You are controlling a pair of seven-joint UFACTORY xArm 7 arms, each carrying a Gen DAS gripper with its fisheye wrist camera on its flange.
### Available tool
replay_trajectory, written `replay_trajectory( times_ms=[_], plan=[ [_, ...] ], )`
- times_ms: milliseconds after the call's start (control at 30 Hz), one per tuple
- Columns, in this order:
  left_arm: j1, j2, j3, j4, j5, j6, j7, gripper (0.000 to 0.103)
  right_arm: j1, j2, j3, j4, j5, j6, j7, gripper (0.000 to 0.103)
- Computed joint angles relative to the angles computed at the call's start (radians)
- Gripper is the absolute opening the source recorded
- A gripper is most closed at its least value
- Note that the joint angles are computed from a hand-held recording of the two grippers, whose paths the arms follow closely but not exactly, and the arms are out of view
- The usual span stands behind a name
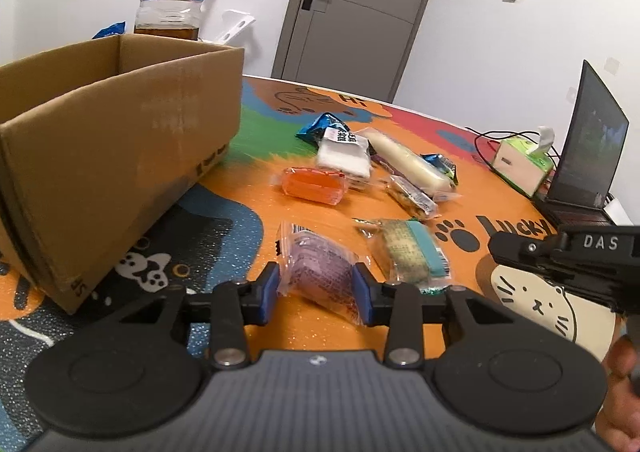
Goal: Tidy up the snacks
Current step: 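Grasp the purple snack pack with the left gripper while the right gripper grasps a green-and-blue cake pack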
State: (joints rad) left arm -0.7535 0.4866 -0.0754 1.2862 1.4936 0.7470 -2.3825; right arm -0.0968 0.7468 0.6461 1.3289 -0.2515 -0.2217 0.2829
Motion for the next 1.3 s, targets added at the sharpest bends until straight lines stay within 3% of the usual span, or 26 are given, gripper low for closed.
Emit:
replay_trajectory(
  times_ms=[67, 100, 133, 300, 400, 467, 533, 600, 667, 867, 933, 1133, 1200, 1300],
  plan=[
    [-0.006, 0.009, -0.002, 0.014, -0.026, 0.026, 0.035, 0.044, 0.026, -0.011, -0.026, 0.004, 0.007, 0.0, 0.0, 0.026],
    [-0.01, 0.013, -0.002, 0.022, -0.037, 0.039, 0.054, 0.048, 0.025, -0.006, -0.02, 0.009, -0.003, 0.0, -0.009, 0.04],
    [-0.012, 0.018, 0.001, 0.029, -0.042, 0.043, 0.067, 0.051, 0.034, 0.001, -0.022, 0.019, -0.009, 0.001, -0.018, 0.045],
    [-0.01, 0.039, 0.015, 0.053, -0.041, 0.019, 0.092, 0.073, 0.079, 0.033, -0.034, 0.074, 0.009, 0.046, -0.056, 0.046],
    [-0.026, 0.072, 0.018, 0.097, -0.087, 0.059, 0.189, 0.074, 0.114, 0.032, -0.06, 0.09, 0.044, 0.059, -0.082, 0.053],
    [-0.037, 0.079, 0.028, 0.107, -0.104, 0.065, 0.205, 0.074, 0.134, 0.03, -0.077, 0.097, 0.063, 0.061, -0.099, 0.056],
    [-0.046, 0.081, 0.034, 0.112, -0.125, 0.08, 0.222, 0.067, 0.144, 0.031, -0.082, 0.103, 0.077, 0.066, -0.116, 0.057],
    [-0.054, 0.082, 0.039, 0.114, -0.146, 0.1, 0.247, 0.048, 0.152, 0.033, -0.085, 0.111, 0.089, 0.075, -0.134, 0.057],
    [-0.056, 0.063, 0.048, 0.089, -0.135, 0.087, 0.221, 0.041, 0.149, 0.041, -0.073, 0.117, 0.096, 0.085, -0.157, 0.057],
    [-0.042, 0.027, 0.039, 0.038, -0.096, 0.07, 0.139, 0.039, 0.189, 0.042, -0.097, 0.141, 0.144, 0.116, -0.2, 0.061],
    [-0.04, 0.019, 0.033, 0.031, -0.089, 0.078, 0.133, 0.039, 0.219, 0.036, -0.124, 0.154, 0.16, 0.124, -0.214, 0.07],
    [-0.026, 0.004, 0.014, 0.017, -0.107, 0.095, 0.15, 0.039, 0.296, 0.04, -0.19, 0.206, 0.203, 0.178, -0.264, 0.073],
    [-0.026, 0.0, 0.012, 0.009, -0.11, 0.102, 0.149, 0.039, 0.303, 0.034, -0.199, 0.19, 0.211, 0.161, -0.291, 0.069],
    [-0.021, -0.011, 0.009, -0.005, -0.107, 0.093, 0.132, 0.039, 0.35, 0.002, -0.268, 0.166, 0.225, 0.154, -0.294, 0.049]
  ],
)
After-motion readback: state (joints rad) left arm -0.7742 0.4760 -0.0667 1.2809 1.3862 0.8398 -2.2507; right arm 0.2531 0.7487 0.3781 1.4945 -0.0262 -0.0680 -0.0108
